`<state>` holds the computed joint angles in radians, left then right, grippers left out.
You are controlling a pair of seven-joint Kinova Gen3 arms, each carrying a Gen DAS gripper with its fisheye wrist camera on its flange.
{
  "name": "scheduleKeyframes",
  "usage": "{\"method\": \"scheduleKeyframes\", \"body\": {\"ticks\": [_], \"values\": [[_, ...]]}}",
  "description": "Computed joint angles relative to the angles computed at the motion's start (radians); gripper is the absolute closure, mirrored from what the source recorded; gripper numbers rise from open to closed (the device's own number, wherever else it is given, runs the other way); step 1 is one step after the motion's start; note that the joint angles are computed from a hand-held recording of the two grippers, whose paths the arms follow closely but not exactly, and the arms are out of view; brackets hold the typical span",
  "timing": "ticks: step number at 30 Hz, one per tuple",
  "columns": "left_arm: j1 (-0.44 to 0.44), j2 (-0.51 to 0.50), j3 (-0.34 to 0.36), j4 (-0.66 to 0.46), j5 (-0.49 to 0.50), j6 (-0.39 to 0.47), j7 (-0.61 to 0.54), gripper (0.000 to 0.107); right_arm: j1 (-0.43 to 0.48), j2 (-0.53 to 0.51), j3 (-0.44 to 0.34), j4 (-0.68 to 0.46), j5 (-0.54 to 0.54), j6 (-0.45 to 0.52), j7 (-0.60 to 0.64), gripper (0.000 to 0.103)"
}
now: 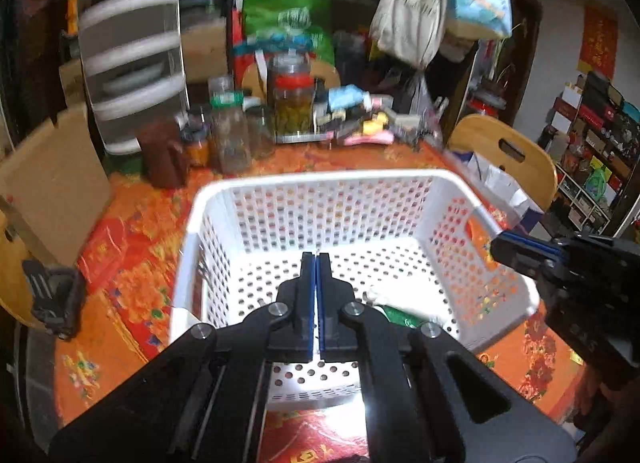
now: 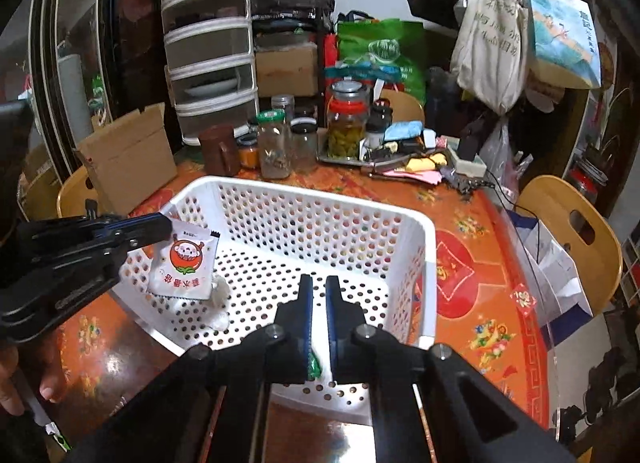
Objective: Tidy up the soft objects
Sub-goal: 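Carry both held items up and over the white basket, then open both grippers to drop the items into the basket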
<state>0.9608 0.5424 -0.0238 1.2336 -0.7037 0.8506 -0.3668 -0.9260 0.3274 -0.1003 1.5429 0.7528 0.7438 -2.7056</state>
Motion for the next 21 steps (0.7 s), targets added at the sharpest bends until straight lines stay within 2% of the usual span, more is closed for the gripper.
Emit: {"method": "scheduleKeyframes", "body": {"ticks": [6,8,11,12,13,14,15,16,18,21], "values": [[-0.07,0.051,0.025,-0.031,0.098,-0.001,-0.076,0.106,0.028,0.008,0.0,0.017,-0.047,-0.043,0.018,0.098],[-0.074,0.058,0.018,-0.03,0.115,-0.006,-0.087,0.101,0.033,0.009,0.0,0.018,-0.064,-0.049,0.031,0.098],[-0.053,0.056,-0.004,-0.023,0.109,-0.005,-0.081,0.07,0.031,0.004,0.01,0.035,-0.067,-0.067,0.019,0.096],[-0.038,0.055,-0.016,-0.019,0.096,-0.003,-0.068,0.054,0.035,0.003,0.01,0.037,-0.074,-0.069,0.02,0.091],[-0.019,0.052,-0.032,-0.012,0.072,-0.007,-0.047,0.045,0.04,0.001,0.01,0.042,-0.081,-0.076,0.019,0.085],[-0.015,0.05,-0.033,-0.012,0.063,-0.006,-0.041,0.042,0.043,-0.002,0.011,0.045,-0.084,-0.08,0.019,0.08],[-0.014,0.05,-0.03,-0.015,0.06,-0.001,-0.042,0.041,0.041,-0.004,0.015,0.052,-0.08,-0.084,0.011,0.068],[-0.017,0.049,-0.024,-0.018,0.061,-0.001,-0.045,0.041,0.042,-0.005,0.017,0.054,-0.079,-0.086,0.007,0.047],[-0.024,0.05,-0.013,-0.028,0.065,0.005,-0.06,0.039,0.039,-0.01,0.022,0.065,-0.066,-0.096,-0.009,0.03],[-0.024,0.059,-0.004,-0.049,0.072,0.021,-0.084,0.031,0.044,-0.019,0.02,0.078,-0.06,-0.102,-0.019,0.028]]}}
